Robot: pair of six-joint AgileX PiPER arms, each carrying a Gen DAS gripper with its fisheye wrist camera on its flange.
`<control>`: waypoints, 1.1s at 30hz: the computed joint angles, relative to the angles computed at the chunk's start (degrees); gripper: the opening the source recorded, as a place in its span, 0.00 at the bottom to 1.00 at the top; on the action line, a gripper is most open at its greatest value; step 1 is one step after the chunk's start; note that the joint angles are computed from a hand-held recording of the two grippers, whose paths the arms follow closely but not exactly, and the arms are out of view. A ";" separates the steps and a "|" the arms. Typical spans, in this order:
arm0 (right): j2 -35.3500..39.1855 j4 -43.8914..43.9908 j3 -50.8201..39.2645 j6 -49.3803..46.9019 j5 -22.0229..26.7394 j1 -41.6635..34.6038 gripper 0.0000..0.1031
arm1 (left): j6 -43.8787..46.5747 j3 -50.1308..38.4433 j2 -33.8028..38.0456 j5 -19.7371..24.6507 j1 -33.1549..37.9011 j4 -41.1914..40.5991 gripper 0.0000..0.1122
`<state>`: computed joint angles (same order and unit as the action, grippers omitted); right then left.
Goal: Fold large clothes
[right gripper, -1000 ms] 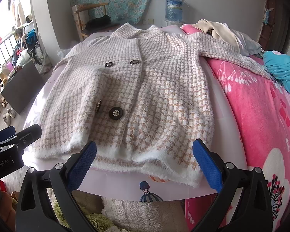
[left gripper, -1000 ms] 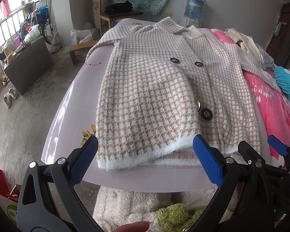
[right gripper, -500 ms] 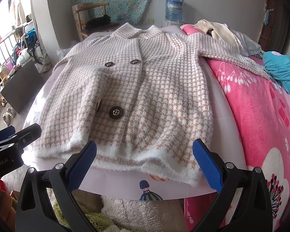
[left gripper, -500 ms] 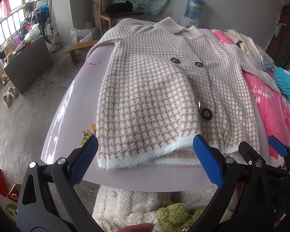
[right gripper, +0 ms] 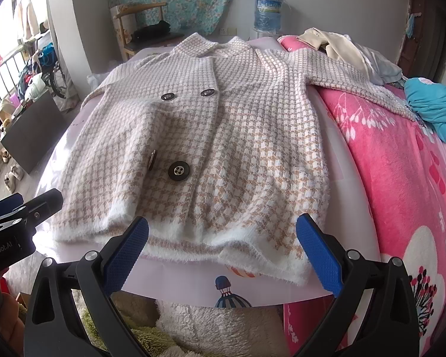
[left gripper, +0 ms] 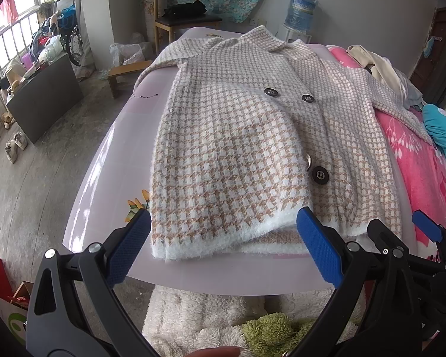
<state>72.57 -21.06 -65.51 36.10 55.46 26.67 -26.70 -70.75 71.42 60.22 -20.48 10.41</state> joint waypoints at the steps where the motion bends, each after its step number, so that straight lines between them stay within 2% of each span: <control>1: 0.12 -0.03 -0.02 0.08 -0.01 0.09 0.94 | 0.07 0.08 -0.03 -0.06 0.08 -0.07 0.84; 33: 0.56 -0.16 -0.18 0.36 0.25 0.15 0.94 | 2.63 0.00 0.85 -0.70 2.27 -1.55 0.84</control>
